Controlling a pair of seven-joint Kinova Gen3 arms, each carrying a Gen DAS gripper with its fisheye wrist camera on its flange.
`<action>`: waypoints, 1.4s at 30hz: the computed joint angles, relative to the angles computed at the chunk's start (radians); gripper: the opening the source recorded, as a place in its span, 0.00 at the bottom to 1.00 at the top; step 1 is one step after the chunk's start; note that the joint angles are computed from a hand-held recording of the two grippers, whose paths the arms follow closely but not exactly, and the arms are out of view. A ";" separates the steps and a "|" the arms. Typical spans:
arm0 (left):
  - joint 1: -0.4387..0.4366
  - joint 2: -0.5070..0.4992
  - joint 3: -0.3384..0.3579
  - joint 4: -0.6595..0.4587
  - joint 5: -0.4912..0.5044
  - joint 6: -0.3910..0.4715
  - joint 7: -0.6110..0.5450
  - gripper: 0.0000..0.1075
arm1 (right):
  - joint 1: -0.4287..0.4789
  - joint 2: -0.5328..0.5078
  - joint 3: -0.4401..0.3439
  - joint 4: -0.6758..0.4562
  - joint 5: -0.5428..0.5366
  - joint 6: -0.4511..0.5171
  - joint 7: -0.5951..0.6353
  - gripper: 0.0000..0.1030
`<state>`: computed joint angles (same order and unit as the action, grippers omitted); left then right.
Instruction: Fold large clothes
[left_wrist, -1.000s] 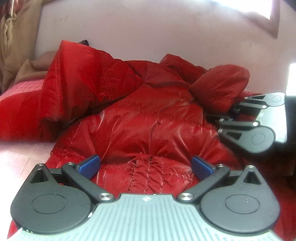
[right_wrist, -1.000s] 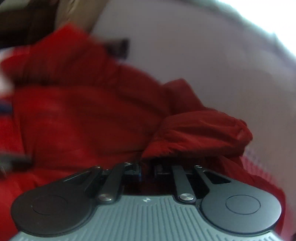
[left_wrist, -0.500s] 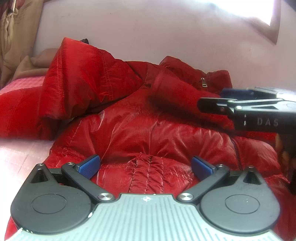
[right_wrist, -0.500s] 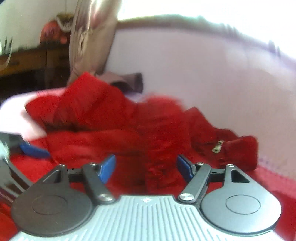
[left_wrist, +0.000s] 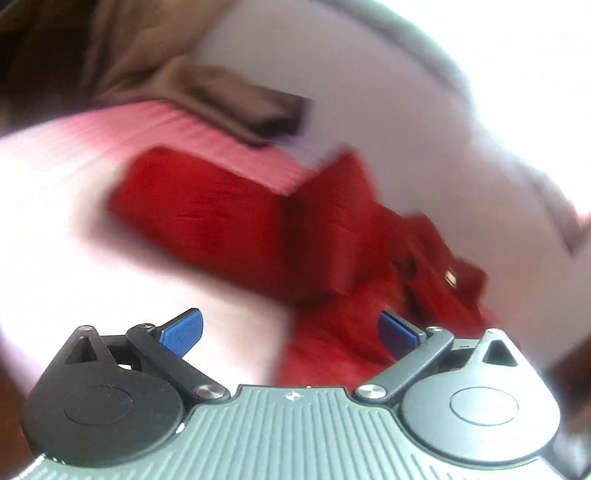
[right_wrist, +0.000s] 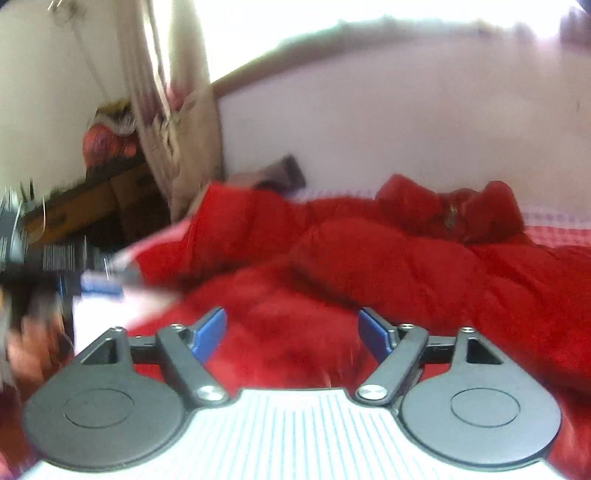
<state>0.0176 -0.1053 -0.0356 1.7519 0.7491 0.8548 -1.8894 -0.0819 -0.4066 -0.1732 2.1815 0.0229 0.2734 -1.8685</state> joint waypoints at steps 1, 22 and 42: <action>-0.015 0.021 -0.018 -0.014 0.001 0.013 0.019 0.90 | 0.035 -0.014 -0.044 0.010 0.019 0.025 -0.025 0.77; -0.040 0.221 0.067 -0.286 -0.345 -0.099 0.433 0.06 | 0.169 -0.111 -0.154 0.148 -0.013 -0.079 -0.256 0.77; 0.488 0.236 0.321 -0.711 -0.820 -0.102 0.639 0.06 | 0.181 -0.457 -0.005 0.284 -0.119 -0.137 -0.295 0.77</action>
